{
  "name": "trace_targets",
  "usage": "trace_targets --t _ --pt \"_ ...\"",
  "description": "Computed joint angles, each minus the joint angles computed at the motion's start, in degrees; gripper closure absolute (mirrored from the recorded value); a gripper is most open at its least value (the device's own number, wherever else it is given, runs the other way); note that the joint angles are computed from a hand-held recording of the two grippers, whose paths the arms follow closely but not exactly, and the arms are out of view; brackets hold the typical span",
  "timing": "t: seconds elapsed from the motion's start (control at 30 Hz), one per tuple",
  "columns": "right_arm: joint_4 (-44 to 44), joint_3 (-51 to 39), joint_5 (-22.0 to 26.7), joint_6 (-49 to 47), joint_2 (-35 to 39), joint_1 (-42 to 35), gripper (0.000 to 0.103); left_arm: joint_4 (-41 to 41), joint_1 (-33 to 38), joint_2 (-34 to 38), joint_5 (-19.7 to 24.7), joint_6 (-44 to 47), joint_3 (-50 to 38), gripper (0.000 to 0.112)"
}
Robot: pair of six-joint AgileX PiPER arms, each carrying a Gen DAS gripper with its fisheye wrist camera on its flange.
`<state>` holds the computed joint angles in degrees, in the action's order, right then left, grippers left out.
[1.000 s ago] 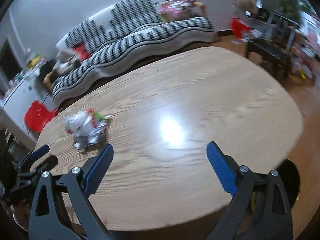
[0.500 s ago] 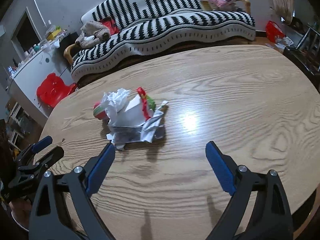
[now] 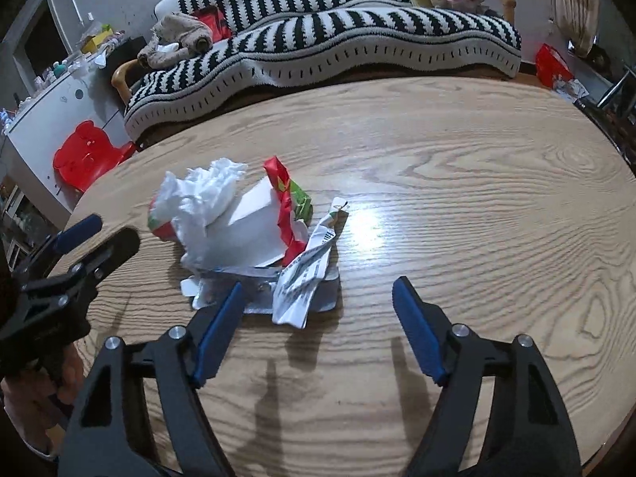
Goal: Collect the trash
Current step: 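Grasp the striped ball with the left tool while the right grasps the white wrapper, then carry striped ball and white wrapper over the black bin and release both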
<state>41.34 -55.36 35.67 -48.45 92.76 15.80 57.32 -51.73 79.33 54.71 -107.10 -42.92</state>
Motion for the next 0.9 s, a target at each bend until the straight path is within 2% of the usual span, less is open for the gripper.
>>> trace_targets --t 0.13,0.23,0.33,0.47,0.57,0.7,0.9 --pt "-0.4 -1.6 0.1 0.7 2.7 0.3 0.038 2.0 3.5 3.4 -3.6 1.4 -1.0 0.018" --pt "-0.8 -2.7 0.9 0.8 3.9 0.4 0.048 3.5 5.3 4.9 -5.4 0.8 -1.0 0.019" --pt "-1.1 -3.2 1.0 1.1 4.8 0.4 0.059 4.5 7.2 5.4 -7.8 0.2 -0.4 0.033" --pt "-1.5 -3.1 1.7 0.6 5.1 0.4 0.082 4.7 8.4 5.1 -11.9 0.7 0.2 0.064" --pt "-1.2 -1.9 1.3 -0.4 3.5 0.3 0.086 3.9 5.8 5.8 -8.5 2.5 -1.1 0.072" --pt "1.2 -0.3 2.6 -3.7 0.2 -1.9 0.086 1.4 2.0 3.7 -4.8 5.4 -1.2 0.074" --pt "4.4 1.9 5.7 -8.4 -4.9 -6.5 0.087 -1.4 -4.7 -5.0 2.7 3.8 1.1 0.075"
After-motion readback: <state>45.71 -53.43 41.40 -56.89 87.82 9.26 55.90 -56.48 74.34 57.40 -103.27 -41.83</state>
